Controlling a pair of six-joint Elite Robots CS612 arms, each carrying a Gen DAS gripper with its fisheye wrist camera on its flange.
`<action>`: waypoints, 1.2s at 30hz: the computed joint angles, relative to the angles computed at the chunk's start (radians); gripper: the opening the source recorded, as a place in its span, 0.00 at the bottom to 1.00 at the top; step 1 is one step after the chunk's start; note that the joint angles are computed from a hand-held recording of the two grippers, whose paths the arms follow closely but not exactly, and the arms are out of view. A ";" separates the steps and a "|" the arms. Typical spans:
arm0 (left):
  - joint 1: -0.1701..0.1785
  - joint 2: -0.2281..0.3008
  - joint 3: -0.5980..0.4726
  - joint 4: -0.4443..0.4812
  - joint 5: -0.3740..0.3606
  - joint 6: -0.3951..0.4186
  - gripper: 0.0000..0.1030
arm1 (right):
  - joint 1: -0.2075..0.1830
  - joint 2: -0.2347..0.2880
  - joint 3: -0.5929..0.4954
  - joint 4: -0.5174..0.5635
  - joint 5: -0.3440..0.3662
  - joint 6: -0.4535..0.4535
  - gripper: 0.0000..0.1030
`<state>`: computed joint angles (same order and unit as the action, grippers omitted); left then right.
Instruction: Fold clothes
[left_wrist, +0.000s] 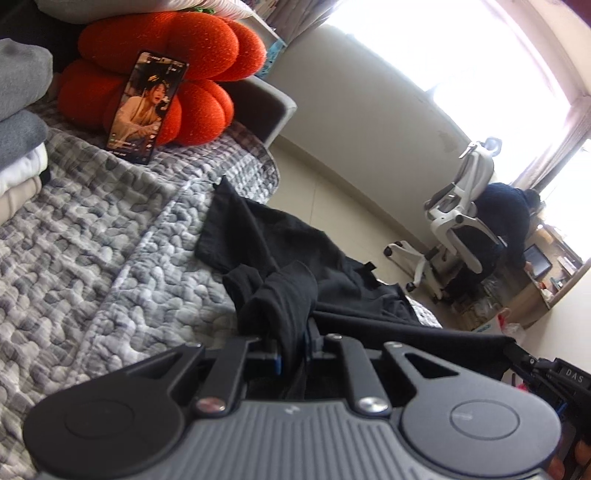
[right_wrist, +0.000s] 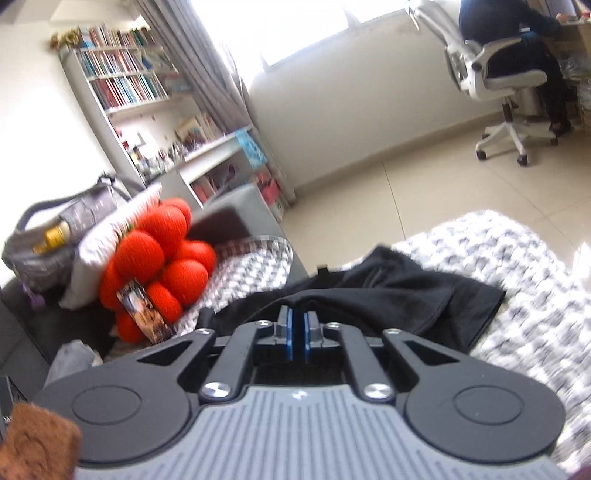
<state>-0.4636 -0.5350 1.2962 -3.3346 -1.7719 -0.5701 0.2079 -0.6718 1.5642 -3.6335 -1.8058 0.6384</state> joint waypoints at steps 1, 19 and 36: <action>-0.001 0.001 -0.001 -0.002 0.002 0.003 0.10 | -0.002 -0.002 0.003 -0.009 -0.006 -0.003 0.07; -0.015 0.072 -0.124 0.091 0.193 0.079 0.10 | -0.056 0.089 -0.111 0.049 -0.002 0.053 0.07; -0.026 0.057 -0.141 0.286 0.247 0.183 0.50 | -0.062 0.078 -0.086 0.116 0.041 -0.024 0.52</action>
